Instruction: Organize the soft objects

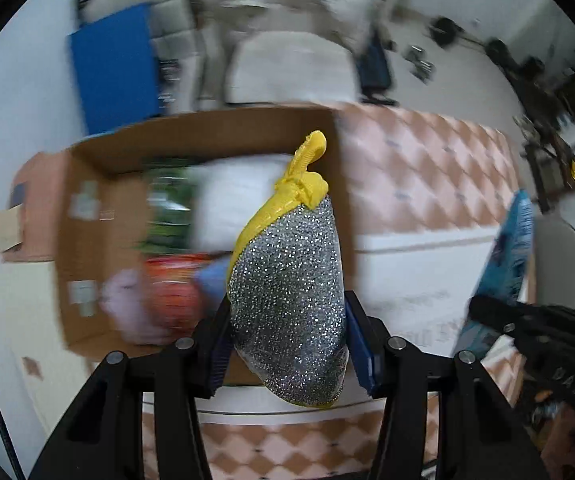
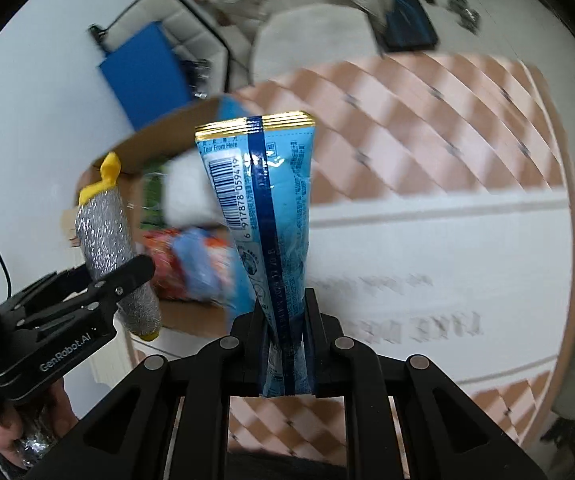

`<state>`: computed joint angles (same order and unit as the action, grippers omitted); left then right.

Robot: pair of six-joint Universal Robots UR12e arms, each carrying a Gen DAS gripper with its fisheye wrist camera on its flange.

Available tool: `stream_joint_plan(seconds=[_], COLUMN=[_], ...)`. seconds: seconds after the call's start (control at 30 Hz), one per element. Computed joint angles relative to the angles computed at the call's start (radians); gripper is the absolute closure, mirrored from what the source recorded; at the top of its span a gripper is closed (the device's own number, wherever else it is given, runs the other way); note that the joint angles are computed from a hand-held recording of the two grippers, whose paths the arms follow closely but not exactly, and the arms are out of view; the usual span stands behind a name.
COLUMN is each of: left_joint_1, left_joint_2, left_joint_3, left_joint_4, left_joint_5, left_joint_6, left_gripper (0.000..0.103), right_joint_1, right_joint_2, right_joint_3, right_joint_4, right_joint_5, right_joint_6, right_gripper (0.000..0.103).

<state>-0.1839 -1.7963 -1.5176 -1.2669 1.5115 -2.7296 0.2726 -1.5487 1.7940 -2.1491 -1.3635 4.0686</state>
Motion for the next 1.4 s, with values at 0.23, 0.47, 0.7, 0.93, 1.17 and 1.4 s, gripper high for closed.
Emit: stream_joint_plan(seconds=[0.23,0.47,0.7,0.93,1.17,1.4], left_joint_1=[0.087,0.111,0.118,0.131,0.133,0.149], left_joint_2=[-0.098,-0.225,-0.297,-0.313,-0.285,-0.209], left_joint_3=[0.096,0.211,0.282,0.298,0.273,0.187], left_joint_4=[-0.019,-0.092,-0.199,-0.245,-0.204,-0.131], left_joint_5=[0.060,0.107,0.133,0.088,0.087,0.052], left_joint_6=[-0.009,-0.024,-0.027,-0.038,0.005,0.020], left_gripper=[0.055,0.055,0.052,0.042,0.025,0.006], right_joint_1=[0.060,0.051,0.035,0.031,0.044,0.076], right_joint_2=[0.219,0.354,0.405,0.422,0.407,0.402], right_joint_3=[-0.263,-0.359,-0.376,-0.390,-0.399,-0.422], right_joint_4=[0.105,0.191,0.244,0.242,0.247,0.267], right_joint_5=[-0.077,-0.107,-0.114,-0.108,-0.123,-0.139], right_joint_6=[0.014,0.025,0.021,0.018,0.014,-0.020], right_gripper=[0.087,0.087,0.086,0.055,0.051,0.033])
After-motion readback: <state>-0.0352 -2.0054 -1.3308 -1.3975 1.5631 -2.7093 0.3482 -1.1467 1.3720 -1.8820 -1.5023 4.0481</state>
